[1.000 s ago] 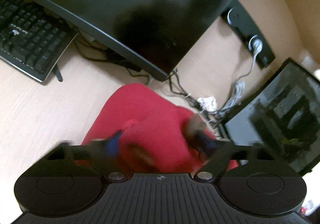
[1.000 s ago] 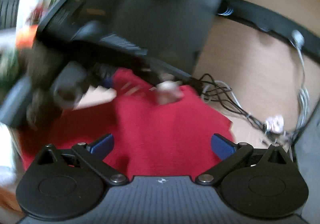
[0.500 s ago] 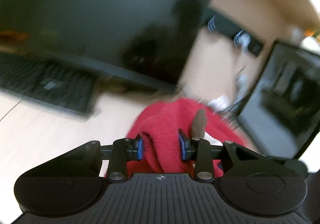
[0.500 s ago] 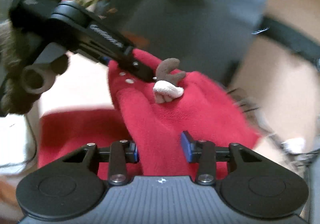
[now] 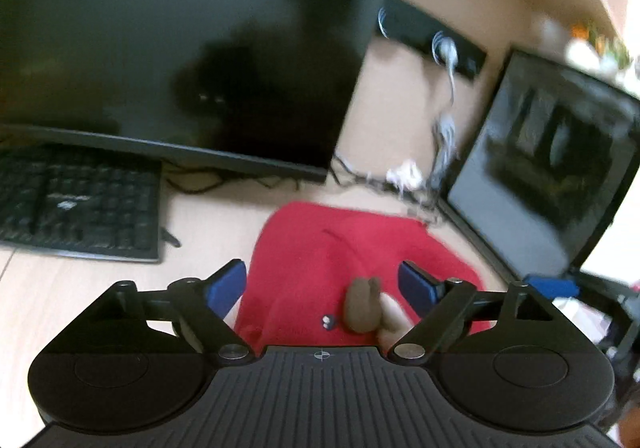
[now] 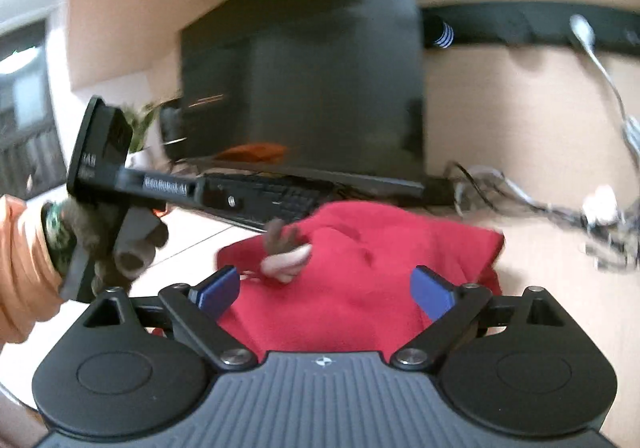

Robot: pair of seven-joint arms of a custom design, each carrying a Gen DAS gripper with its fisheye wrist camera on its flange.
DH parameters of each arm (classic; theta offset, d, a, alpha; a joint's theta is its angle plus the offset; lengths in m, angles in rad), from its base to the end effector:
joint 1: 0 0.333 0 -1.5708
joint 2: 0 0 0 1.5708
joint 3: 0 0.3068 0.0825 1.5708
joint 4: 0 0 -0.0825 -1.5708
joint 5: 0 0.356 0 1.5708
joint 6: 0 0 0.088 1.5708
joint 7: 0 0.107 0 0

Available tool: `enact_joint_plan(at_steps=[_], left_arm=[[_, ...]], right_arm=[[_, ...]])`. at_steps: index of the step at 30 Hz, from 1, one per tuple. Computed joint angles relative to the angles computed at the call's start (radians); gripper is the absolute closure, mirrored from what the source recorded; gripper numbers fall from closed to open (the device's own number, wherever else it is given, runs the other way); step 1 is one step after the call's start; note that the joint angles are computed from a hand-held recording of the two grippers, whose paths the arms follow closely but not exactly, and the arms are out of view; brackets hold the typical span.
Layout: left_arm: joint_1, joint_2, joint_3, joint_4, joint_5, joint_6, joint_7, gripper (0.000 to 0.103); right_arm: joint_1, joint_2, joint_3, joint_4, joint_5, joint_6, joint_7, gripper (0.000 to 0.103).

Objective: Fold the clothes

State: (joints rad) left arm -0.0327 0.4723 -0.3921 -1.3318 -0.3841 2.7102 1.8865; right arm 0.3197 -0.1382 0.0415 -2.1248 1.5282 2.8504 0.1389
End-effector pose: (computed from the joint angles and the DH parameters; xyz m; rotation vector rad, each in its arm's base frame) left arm 0.6784 -0.2131 0.5835 -1.4657 2.0734 -1.3637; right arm 0.5015 0.1332 0.5306 -1.7054 1.0611 -0.4358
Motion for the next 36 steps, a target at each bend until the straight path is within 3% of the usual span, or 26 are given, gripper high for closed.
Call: enact_joint_plan(at_steps=[2, 3, 5, 8, 11, 14, 16, 18, 21, 22, 23, 25, 27, 29, 31, 36], left_arm=[[-0.068, 0.062, 0.087, 0.084, 0.078, -0.1, -0.149, 0.015], [-0.076, 0.092, 0.096, 0.115, 0.125, -0.134, -0.226, 0.016], [-0.07, 0.074, 0.088, 0.071, 0.071, -0.131, -0.25, 0.018], [-0.029, 0.001, 0.02, -0.049, 0.011, -0.094, -0.272, 0.023], [-0.014, -0.07, -0.038, -0.15, -0.075, -0.108, -0.198, 0.022], [-0.008, -0.132, -0.064, -0.222, -0.178, -0.133, -0.097, 0.021], [0.003, -0.17, -0.071, -0.252, -0.267, -0.123, -0.031, 0.019], [0.008, -0.208, -0.066, -0.279, -0.339, -0.072, 0.047, 0.015], [-0.053, -0.206, 0.005, -0.267, -0.259, 0.012, 0.019, 0.01], [-0.086, -0.191, 0.045, -0.255, -0.176, 0.026, -0.043, 0.01], [-0.124, -0.169, 0.093, -0.237, -0.065, 0.027, -0.132, 0.011], [-0.183, -0.142, 0.162, -0.222, 0.136, 0.001, -0.269, 0.012], [-0.225, -0.124, 0.207, -0.221, 0.29, -0.017, -0.357, 0.008], [-0.22, -0.128, 0.196, -0.239, 0.338, 0.007, -0.378, 0.008], [-0.202, -0.132, 0.178, -0.24, 0.368, 0.011, -0.388, 0.008], [-0.169, -0.138, 0.144, -0.24, 0.401, -0.005, -0.414, 0.008]], right_arm=[[-0.004, 0.067, 0.007, 0.031, -0.073, 0.002, 0.134, 0.01], [-0.006, 0.09, 0.014, 0.029, -0.141, 0.027, 0.209, 0.01], [-0.009, 0.11, 0.023, 0.016, -0.218, 0.073, 0.262, 0.01], [-0.025, 0.094, 0.015, -0.011, -0.293, 0.097, 0.298, 0.01], [-0.057, 0.055, 0.007, -0.06, -0.515, 0.159, 0.481, 0.01], [-0.074, 0.032, -0.012, -0.086, -0.631, 0.175, 0.592, 0.01], [-0.059, -0.003, -0.024, -0.113, -0.651, 0.211, 0.583, 0.01], [0.02, -0.053, -0.074, -0.146, -0.545, 0.248, 0.449, 0.01], [0.206, -0.077, -0.177, -0.127, -0.248, 0.306, 0.088, 0.008], [0.231, -0.079, -0.18, -0.122, -0.209, 0.314, 0.038, 0.006], [0.221, -0.065, -0.158, -0.118, -0.223, 0.304, 0.059, 0.006], [0.126, -0.019, -0.065, -0.133, -0.415, 0.246, 0.243, 0.006], [0.132, 0.013, -0.053, -0.133, -0.421, 0.265, 0.221, 0.002], [0.142, 0.031, -0.054, -0.125, -0.378, 0.285, 0.164, 0.001], [0.074, 0.012, -0.044, -0.104, -0.454, 0.18, 0.281, 0.001], [-0.044, 0.074, -0.089, 0.063, -0.434, -0.013, 0.499, 0.0]])
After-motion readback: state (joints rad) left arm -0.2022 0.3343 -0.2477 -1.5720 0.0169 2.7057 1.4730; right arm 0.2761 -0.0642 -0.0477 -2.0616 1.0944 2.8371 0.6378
